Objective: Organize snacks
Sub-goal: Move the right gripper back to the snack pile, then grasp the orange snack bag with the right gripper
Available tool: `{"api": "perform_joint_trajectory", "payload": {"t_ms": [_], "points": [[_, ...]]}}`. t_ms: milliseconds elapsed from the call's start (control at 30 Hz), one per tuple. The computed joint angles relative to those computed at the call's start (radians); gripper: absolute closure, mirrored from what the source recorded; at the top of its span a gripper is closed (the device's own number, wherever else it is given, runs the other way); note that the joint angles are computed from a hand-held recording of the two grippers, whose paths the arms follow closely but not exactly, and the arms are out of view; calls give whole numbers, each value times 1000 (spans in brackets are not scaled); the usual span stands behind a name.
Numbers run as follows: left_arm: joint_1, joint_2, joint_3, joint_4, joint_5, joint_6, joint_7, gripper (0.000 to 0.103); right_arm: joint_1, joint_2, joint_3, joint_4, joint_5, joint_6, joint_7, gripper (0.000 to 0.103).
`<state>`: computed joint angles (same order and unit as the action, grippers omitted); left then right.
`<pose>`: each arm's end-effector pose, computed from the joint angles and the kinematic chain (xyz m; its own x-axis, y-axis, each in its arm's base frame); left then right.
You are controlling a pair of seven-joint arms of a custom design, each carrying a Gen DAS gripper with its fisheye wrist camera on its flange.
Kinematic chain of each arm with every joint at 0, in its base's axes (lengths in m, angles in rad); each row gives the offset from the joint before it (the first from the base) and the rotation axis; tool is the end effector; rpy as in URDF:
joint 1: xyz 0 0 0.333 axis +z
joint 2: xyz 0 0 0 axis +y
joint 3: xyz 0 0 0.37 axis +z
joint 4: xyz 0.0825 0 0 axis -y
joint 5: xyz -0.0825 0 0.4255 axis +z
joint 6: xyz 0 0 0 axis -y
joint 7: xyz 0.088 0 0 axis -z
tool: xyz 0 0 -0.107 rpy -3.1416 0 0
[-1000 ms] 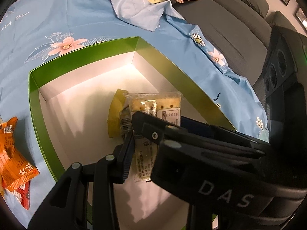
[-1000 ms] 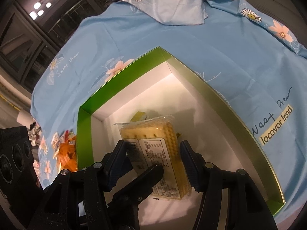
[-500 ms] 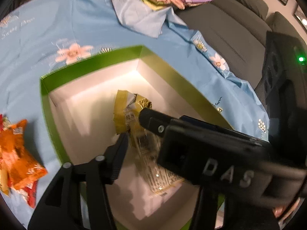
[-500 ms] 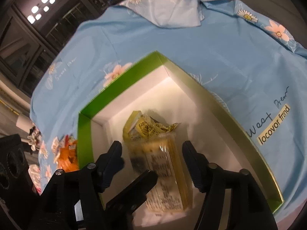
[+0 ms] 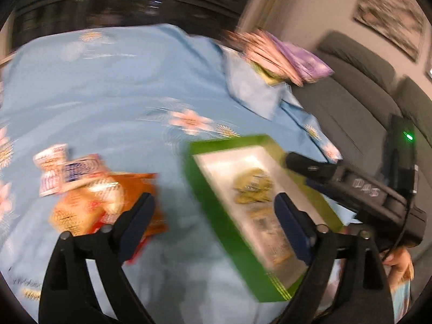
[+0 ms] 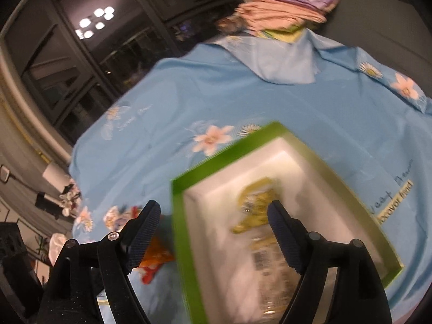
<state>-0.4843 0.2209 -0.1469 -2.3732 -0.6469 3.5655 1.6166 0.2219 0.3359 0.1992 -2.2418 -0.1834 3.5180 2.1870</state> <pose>0.5057 -0.2736 0.3537 -0.0769 -0.9485 0.3074 -0.6614 -0.1822 -0.7276 0.5726 0.2718 0.3518 0.1604 -0.8827 -0.4416 -0.6986 0.2146 -0.6826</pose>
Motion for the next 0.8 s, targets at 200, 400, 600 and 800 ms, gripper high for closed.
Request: {"api": "perform_joint_trajectory", "payload": {"t_ms": [200,400,600,800], "points": [[61,-104,-2,-173,-120,70,-31,10,109,21,-32,54,49,-13,-72,21],[187,-97,-33,-316,-35,183,-245,9,319,95,-138,155,232,-31,-283,21],[285,-75,-8,-338,116,112,-408,10,283,188,-57,277,199,-185,-300,21],[304,-70,-1,-343,198,98,-475,10,488,246,-270,353,237,-300,-268,21]]}}
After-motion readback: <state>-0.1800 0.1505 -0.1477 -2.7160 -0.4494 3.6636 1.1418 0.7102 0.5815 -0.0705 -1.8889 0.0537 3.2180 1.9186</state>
